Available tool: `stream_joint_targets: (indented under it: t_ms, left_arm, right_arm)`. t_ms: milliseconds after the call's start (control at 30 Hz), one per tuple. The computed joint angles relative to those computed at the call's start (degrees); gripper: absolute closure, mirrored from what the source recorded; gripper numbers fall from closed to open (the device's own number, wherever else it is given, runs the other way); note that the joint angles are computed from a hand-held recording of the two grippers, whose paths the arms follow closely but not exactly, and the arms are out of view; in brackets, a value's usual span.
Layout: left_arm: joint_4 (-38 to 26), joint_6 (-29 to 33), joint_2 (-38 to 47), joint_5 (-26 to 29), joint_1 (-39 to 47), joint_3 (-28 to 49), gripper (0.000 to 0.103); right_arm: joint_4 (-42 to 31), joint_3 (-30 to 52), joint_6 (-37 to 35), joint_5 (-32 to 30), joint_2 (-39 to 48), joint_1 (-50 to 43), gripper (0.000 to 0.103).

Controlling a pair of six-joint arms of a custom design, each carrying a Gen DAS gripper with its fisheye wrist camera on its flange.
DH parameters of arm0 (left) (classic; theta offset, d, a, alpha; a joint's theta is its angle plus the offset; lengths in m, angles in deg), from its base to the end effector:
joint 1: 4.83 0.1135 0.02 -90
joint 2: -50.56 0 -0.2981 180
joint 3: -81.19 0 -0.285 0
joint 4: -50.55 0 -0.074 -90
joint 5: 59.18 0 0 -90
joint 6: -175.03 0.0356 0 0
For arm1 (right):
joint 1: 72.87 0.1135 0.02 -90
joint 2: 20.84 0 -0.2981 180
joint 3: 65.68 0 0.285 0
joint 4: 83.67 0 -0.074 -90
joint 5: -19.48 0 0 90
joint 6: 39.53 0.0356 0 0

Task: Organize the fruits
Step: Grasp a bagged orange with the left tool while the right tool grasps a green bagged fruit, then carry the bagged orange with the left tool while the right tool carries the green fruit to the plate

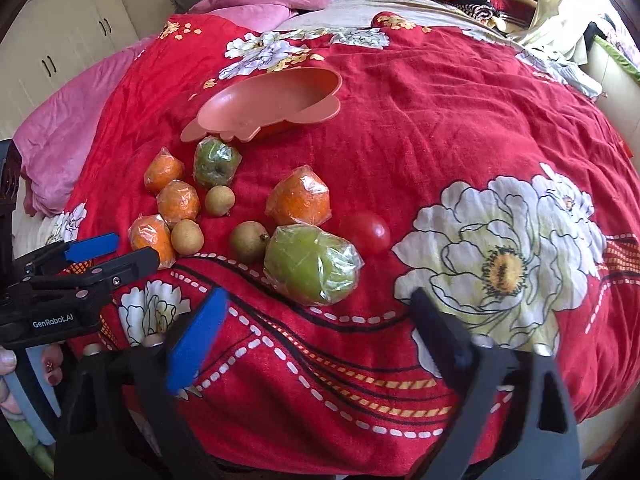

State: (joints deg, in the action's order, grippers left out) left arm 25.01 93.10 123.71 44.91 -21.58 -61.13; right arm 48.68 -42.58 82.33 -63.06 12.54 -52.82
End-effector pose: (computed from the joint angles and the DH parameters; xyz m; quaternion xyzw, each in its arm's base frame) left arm 0.2065 -0.0712 0.1385 0.2365 0.9318 -0.1372 0.2387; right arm 0.1045 0.0332 0.1340 0.1165 0.9521 0.0644 0.2752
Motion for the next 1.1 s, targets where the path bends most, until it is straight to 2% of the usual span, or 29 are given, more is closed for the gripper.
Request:
stream_joint_targets:
  t_ms: [33, 100, 267, 800, 867, 1100]
  left_arm:
    - [-0.27, 0.59, -0.07, 1.11, 0.21, 0.27, 0.044]
    - [-1.17, 1.02, 0.39, 2.65, 0.30, 0.93, 0.047]
    - [-0.64, 1.40, 1.35, 3.47, -0.68, 1.19, 0.061]
    - [1.18, 1.05, 5.82, 4.97, -1.10, 1.99, 0.065]
    - [1.31, 1.03, 6.71, 5.45, -0.89, 2.49, 0.069]
    - [0.48, 1.99, 7.51, 7.75, 0.41, 3.31, 0.070]
  right_arm:
    - [0.80, 0.00, -0.78, -1.37, 0.71, -0.96, 0.040]
    - [2.45, -0.14, -1.19, -1.93, 2.05, -1.33, 0.047]
    - [5.71, -0.68, -3.88, -5.10, 3.71, -5.82, 0.056]
    - [16.96, -0.40, -8.96, -10.79, 14.21, -11.77, 0.056]
    - [17.63, -0.73, -9.71, -11.40, 13.85, -12.25, 0.056]
    - [14.81, -0.72, -10.30, -12.95, 8.94, -12.26, 0.057]
